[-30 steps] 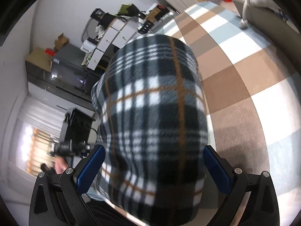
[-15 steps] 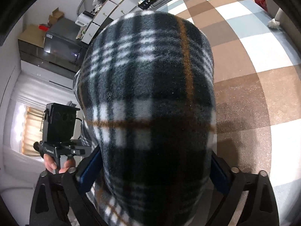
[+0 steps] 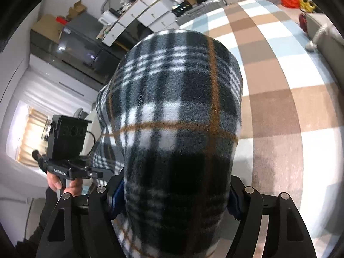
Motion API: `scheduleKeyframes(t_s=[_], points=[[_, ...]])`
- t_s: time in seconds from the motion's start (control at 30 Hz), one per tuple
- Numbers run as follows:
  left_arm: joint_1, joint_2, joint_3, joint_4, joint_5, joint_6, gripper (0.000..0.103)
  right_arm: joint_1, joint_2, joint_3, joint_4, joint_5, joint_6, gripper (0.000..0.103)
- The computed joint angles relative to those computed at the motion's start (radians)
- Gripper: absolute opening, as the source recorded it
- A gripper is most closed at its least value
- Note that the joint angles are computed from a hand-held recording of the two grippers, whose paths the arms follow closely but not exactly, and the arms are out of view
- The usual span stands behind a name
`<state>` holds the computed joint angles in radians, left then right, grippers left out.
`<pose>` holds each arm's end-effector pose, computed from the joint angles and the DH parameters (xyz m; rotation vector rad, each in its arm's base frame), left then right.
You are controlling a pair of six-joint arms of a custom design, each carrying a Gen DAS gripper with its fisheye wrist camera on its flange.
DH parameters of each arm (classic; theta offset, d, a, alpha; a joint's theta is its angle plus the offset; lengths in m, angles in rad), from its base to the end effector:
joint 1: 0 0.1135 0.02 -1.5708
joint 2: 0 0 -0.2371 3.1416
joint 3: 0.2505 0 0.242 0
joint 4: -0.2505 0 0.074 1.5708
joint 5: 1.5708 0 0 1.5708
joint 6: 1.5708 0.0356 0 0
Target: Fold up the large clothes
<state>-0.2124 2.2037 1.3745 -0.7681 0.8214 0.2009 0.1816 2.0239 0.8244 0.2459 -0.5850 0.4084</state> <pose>0.3466 -0.1014 0.0741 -0.5695 -2.7966 1.2425 0.3159 0.0780 0.0454 0.0454 2.5637 0.9720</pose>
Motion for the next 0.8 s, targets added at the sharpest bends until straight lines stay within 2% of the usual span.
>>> scheduleKeyframes(t_s=[0.13, 0.17, 0.27, 0.37, 0.47, 0.63, 0.8], points=[[0.001, -0.082, -0.044, 0.018, -0.028, 0.009, 0.03, 0.003, -0.066, -0.034, 0.015, 0.009, 0.035, 0.072], [-0.001, -0.088, -0.044, 0.011, -0.016, 0.015, 0.027, 0.003, -0.097, -0.046, 0.01, 0.014, 0.035, 0.071], [-0.02, -0.159, -0.061, 0.012, 0.023, -0.007, 0.027, -0.017, -0.19, -0.106, 0.027, -0.007, 0.055, 0.07], [-0.049, -0.211, -0.057, 0.017, 0.047, -0.044, 0.027, -0.048, -0.285, -0.142, -0.003, -0.029, 0.065, 0.069], [-0.103, -0.247, -0.04, 0.032, 0.047, -0.098, 0.027, -0.086, -0.438, -0.179, -0.101, -0.035, 0.054, 0.069], [-0.259, -0.275, 0.059, 0.075, 0.051, -0.226, 0.027, -0.303, -0.743, -0.179, -0.43, -0.136, -0.08, 0.069], [-0.398, -0.178, 0.286, 0.077, 0.024, -0.323, 0.027, -0.556, -0.854, -0.02, -0.797, -0.216, -0.304, 0.069]])
